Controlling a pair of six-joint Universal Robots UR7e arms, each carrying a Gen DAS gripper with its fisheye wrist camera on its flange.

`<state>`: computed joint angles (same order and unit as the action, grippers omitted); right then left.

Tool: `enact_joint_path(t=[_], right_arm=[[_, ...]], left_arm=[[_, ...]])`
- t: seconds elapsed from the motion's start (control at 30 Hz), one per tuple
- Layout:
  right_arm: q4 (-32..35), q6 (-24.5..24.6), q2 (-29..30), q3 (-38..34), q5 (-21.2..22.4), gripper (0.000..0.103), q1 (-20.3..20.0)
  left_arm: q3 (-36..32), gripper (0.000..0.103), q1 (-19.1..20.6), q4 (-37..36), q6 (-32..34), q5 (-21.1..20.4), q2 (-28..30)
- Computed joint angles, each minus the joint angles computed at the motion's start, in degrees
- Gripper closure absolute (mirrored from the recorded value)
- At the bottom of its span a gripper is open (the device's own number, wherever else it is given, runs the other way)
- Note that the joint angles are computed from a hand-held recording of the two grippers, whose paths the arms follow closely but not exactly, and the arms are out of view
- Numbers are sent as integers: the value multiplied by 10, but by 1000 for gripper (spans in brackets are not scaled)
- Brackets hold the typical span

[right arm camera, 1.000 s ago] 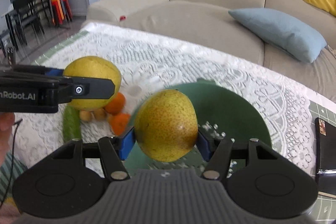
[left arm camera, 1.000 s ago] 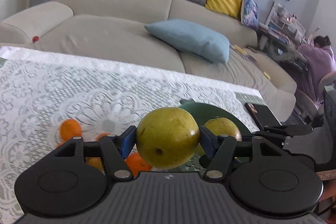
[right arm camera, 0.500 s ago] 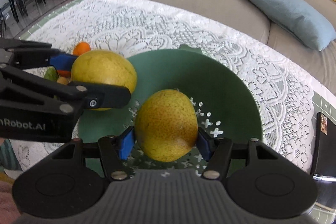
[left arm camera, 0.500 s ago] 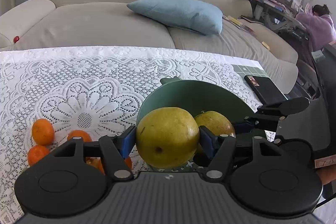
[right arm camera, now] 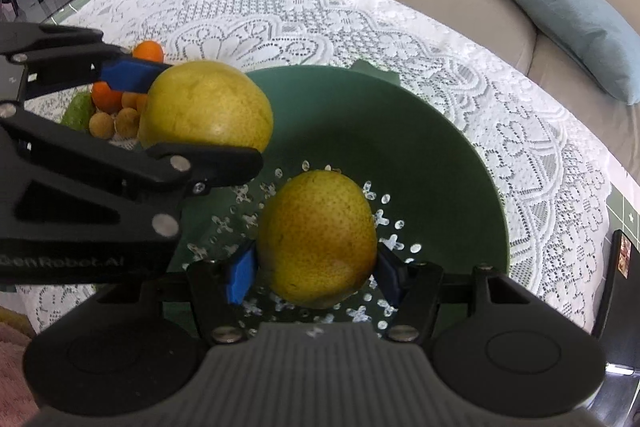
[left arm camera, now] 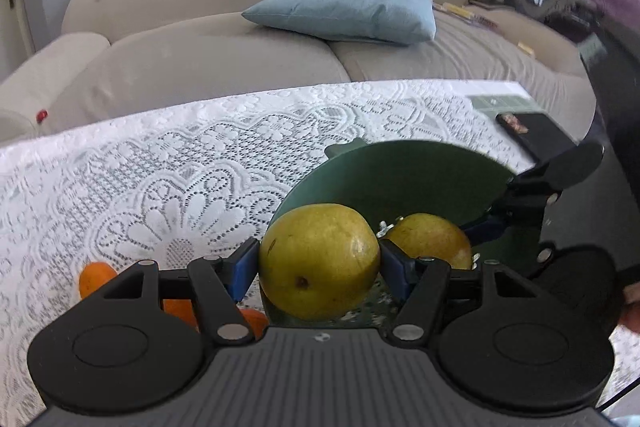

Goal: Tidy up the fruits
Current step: 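Lower the pear into the colander with the right tool while the left tool releases the grapefruit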

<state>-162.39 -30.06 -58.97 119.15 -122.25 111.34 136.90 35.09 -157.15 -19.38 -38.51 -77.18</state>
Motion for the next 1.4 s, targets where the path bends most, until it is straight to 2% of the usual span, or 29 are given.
enact_joint_path(t=[0.27,0.6,0.73,1.03,1.4], right_arm=[[32,-15,10,-17,1,44,1],[96,2,31,-54,-31,44,13],[141,36,52,-82,-65,44,21],[171,55,68,-111,-79,44,20],[159,40,66,-101,-114,41,28]], left_arm=[[-5,28,-6,37,21,12,2],[-19,25,6,58,24,-24,-14],[-28,23,15,76,9,-49,-28],[-19,23,29,54,-5,-91,-71],[1,23,6,87,-33,-65,-132]])
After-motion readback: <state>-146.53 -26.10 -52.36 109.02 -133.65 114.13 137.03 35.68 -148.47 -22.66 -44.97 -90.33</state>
